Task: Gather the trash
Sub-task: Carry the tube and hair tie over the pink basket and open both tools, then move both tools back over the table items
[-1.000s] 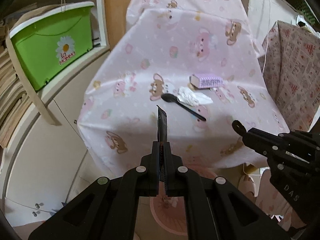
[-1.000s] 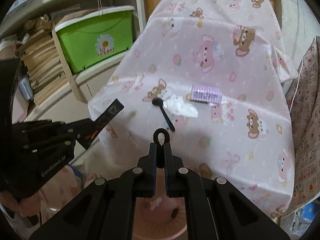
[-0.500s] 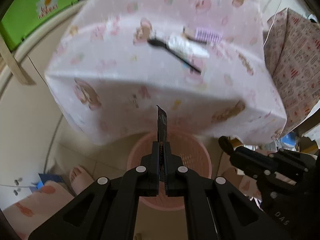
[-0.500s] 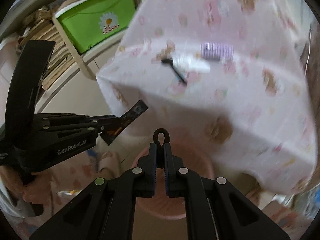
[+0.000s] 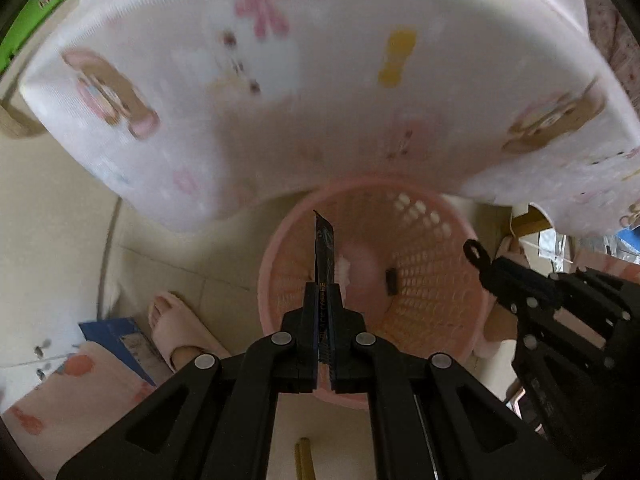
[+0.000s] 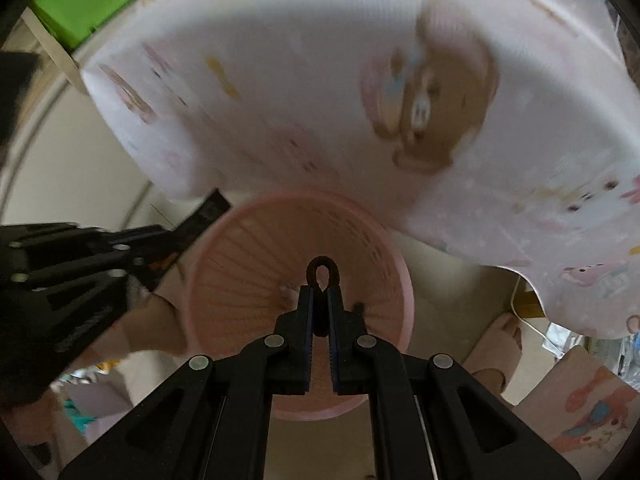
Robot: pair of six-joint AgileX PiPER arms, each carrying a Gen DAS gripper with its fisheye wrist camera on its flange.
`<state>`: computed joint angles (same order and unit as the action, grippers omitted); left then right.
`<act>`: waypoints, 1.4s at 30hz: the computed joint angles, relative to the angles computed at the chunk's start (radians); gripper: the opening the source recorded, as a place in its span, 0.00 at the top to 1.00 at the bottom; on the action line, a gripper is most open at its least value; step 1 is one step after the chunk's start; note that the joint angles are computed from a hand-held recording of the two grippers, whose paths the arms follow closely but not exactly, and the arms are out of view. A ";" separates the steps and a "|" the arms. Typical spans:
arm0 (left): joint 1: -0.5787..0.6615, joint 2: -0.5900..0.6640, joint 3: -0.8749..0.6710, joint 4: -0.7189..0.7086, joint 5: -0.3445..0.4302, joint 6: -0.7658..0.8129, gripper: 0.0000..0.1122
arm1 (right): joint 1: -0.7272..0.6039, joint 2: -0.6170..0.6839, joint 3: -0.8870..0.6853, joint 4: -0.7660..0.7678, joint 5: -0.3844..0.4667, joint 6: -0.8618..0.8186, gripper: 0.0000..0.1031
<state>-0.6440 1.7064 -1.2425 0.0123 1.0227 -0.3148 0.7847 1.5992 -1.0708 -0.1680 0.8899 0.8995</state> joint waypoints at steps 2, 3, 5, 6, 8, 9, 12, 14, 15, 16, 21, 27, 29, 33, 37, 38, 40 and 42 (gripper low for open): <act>0.014 0.026 0.009 -0.038 -0.004 0.030 0.97 | -0.020 0.042 0.011 0.036 -0.012 -0.025 0.93; 0.018 0.038 0.006 -0.042 -0.003 0.038 0.97 | -0.026 0.055 0.015 0.048 -0.018 -0.034 0.93; 0.007 0.056 0.009 -0.026 -0.005 0.028 0.97 | -0.031 0.079 0.024 0.059 -0.029 -0.041 0.93; 0.008 0.064 0.008 -0.026 -0.004 0.032 0.97 | -0.032 0.086 0.028 0.067 -0.035 -0.046 0.93; 0.010 0.077 0.007 -0.028 -0.001 0.029 0.97 | -0.032 0.095 0.036 0.085 -0.044 -0.054 0.93; 0.006 0.079 0.002 -0.022 0.004 0.022 0.97 | -0.028 0.094 0.041 0.086 -0.044 -0.053 0.93; -0.005 0.076 0.006 0.000 0.000 0.014 0.95 | -0.020 0.093 0.041 0.075 -0.046 -0.052 0.93; -0.002 0.076 0.000 0.002 0.005 0.010 0.94 | -0.028 0.085 0.044 0.084 -0.052 -0.070 0.92; -0.001 0.076 0.001 0.007 0.005 0.001 0.94 | -0.030 0.083 0.046 0.087 -0.056 -0.073 0.89; -0.004 0.074 -0.001 0.021 0.010 -0.016 0.91 | -0.032 0.082 0.050 0.085 -0.056 -0.072 0.86; -0.009 0.052 -0.010 0.083 0.018 -0.062 0.67 | -0.012 0.072 0.027 -0.013 0.014 0.037 0.39; -0.010 0.011 -0.029 0.166 0.032 -0.112 0.65 | -0.044 0.023 0.030 -0.046 0.047 0.116 0.38; -0.006 -0.020 -0.029 0.190 0.027 -0.126 0.65 | -0.040 0.007 0.015 -0.079 0.079 0.144 0.38; -0.006 -0.105 -0.040 0.249 0.021 -0.155 0.64 | -0.016 -0.056 -0.015 -0.153 0.140 0.197 0.34; 0.010 -0.220 -0.030 0.274 -0.019 -0.164 0.60 | 0.020 -0.149 -0.045 -0.215 0.203 0.256 0.31; 0.013 -0.239 -0.031 0.284 -0.026 -0.170 0.58 | 0.026 -0.160 -0.057 -0.224 0.220 0.260 0.31; 0.015 -0.270 -0.041 0.310 -0.037 -0.185 0.54 | 0.058 -0.179 -0.096 -0.279 0.275 0.287 0.31; 0.005 -0.286 -0.051 0.355 -0.046 -0.210 0.49 | 0.088 -0.192 -0.132 -0.336 0.314 0.296 0.31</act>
